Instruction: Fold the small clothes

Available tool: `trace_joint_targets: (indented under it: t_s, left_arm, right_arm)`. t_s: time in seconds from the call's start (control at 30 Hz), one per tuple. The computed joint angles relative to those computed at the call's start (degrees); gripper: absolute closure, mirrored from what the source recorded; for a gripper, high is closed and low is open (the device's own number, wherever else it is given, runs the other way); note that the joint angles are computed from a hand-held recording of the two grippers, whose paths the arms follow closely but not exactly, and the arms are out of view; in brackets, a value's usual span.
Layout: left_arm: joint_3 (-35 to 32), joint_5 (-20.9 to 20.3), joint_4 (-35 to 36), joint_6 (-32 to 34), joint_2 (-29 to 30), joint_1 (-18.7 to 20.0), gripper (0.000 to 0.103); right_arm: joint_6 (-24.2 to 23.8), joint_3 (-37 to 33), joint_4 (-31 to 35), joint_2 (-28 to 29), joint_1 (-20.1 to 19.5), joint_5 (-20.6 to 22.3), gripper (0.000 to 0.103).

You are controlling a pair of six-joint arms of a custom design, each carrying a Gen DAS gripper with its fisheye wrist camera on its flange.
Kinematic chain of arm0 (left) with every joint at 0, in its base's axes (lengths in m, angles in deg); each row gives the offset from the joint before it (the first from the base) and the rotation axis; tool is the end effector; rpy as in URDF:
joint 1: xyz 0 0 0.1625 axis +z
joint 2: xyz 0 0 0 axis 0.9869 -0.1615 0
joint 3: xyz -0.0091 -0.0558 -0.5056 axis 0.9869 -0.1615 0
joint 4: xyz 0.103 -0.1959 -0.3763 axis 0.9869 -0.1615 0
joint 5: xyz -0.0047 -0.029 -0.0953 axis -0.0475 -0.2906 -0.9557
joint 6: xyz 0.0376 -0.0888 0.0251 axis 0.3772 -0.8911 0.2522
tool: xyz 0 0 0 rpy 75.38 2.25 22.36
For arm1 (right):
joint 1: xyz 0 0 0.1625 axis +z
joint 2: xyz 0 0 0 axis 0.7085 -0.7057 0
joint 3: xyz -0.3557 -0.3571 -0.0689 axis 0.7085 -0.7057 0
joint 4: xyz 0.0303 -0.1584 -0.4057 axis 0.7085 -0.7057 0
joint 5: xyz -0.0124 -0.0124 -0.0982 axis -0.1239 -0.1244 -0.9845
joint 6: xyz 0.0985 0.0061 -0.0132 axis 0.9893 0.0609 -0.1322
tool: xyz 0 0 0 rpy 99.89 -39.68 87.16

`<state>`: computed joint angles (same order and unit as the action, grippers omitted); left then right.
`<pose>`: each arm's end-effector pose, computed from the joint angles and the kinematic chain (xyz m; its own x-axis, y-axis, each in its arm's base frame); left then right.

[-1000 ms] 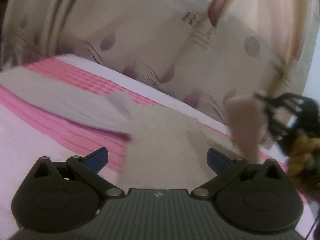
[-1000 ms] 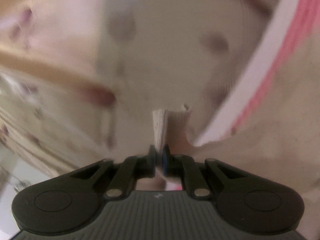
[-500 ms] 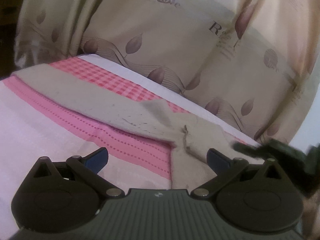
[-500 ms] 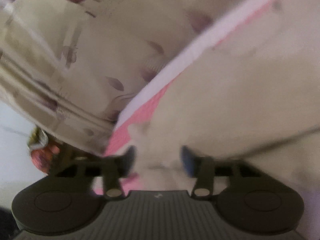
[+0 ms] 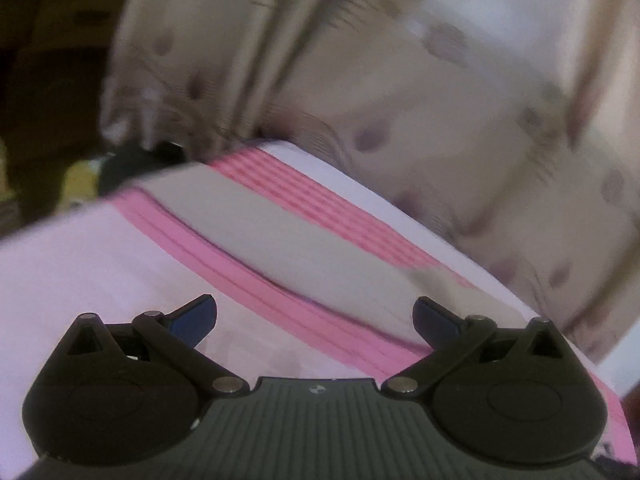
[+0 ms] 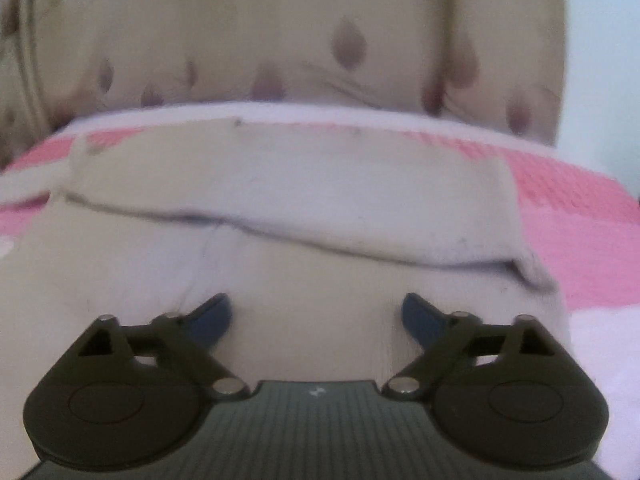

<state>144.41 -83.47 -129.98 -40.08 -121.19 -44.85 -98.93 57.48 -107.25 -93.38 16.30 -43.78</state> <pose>-0.2928 -0.4880 0.0785 -0.9166 -0.2343 -0.3239 0.2019 0.4279 -0.8810 -0.1188 -0.4867 0.4387 -0.6964 0.0035 0.7177 -0.5448 0.6484 -0.5318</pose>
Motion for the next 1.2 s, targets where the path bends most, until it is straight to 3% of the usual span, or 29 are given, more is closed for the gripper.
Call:
trace_joint_targets:
  t_s: [0.07, 0.13, 0.2, 0.27, 0.33, 0.43, 0.5, 0.6, 0.63, 0.67, 0.73, 0.8, 0.83, 0.9, 0.97, 1.1, 1.2]
  left_arm:
    - [1.32, 1.0, 5.48, -2.82, -3.8, 1.33, 0.001]
    - [2.26, -1.06, 5.4, -0.67, -7.22, 3.55, 0.001]
    - [2.78, -1.86, 6.57, -0.7, -10.52, 5.84, 0.003]
    - [3.49, -1.77, 7.72, -4.91, -14.04, 8.29, 0.008]
    - [4.6, -9.14, 6.92, -10.1, -18.5, 12.55, 0.008]
    - [3.8, -21.6, 11.19, -15.04, -23.29, 19.52, 0.018]
    - [2.34, -25.99, 14.76, -15.27, -24.23, 22.43, 0.018]
    - [0.54, -33.32, 13.95, -13.7, -22.95, 25.88, 0.018]
    - [-0.22, -34.67, 13.68, -13.78, -22.22, 26.75, 0.023]
    - [-0.86, -36.01, 12.97, -14.26, -21.48, 27.63, 0.041]
    - [-1.56, -38.45, 10.15, -15.57, -20.02, 29.29, 0.066]
    - [-2.22, -36.75, 6.32, -14.5, -18.34, 28.84, 0.079]
    - [-2.82, -33.7, 5.96, -12.52, -17.87, 27.6, 0.097]
    - [-4.03, -26.71, 6.86, -9.93, -17.39, 24.44, 0.098]
    - [-4.33, -22.52, 4.34, -5.93, -17.1, 20.8, 0.098]
    - [-5.47, -18.02, 1.3, -0.1, -16.67, 13.66, 0.098]
    - [-8.43, -17.11, 2.5, 1.89, -15.63, 8.74, 0.098]
  right_arm:
    - [-0.4, -0.01, -1.15, 0.68, 0.91, -2.02, 0.002]
    - [-0.23, 0.15, -2.73, 1.27, 0.92, -2.01, 0.0]
    - [1.12, -0.17, 1.08, -0.4, -0.68, 0.9, 0.0]
    - [3.91, -1.1, 3.58, -0.83, -1.59, 3.78, 0.0]
    - [5.6, -0.92, 5.01, -1.88, -3.03, 7.02, 0.0]
    - [5.87, -0.88, 5.64, -2.32, -3.41, 7.78, 0.0]
    - [4.69, -0.5, 3.7, -1.59, -2.48, 5.62, 0.0]
    - [1.14, 0.24, -0.86, 0.38, -0.22, 0.45, 0.0]
    - [0.62, 0.23, -1.51, 0.79, -0.01, 0.15, 0.0]
    - [0.69, 0.2, -1.48, 0.81, -0.01, 0.14, 0.0]
    - [1.46, 0.05, -0.65, 0.49, -0.36, 0.77, 0.0]
    - [1.34, 0.13, -0.79, 0.46, -0.35, 0.69, 0.0]
    - [1.21, 0.17, -0.98, 0.53, -0.27, 0.48, 0.0]
    - [1.29, 0.17, -1.0, 0.52, -0.25, 0.39, 0.0]
    - [1.64, -0.02, -0.34, 0.31, -0.42, 0.7, 0.0]
    - [2.45, -0.14, 1.0, -0.4, -1.17, 2.31, 0.0]
    - [4.78, -0.78, 5.04, -2.1, -3.18, 6.84, 0.0]
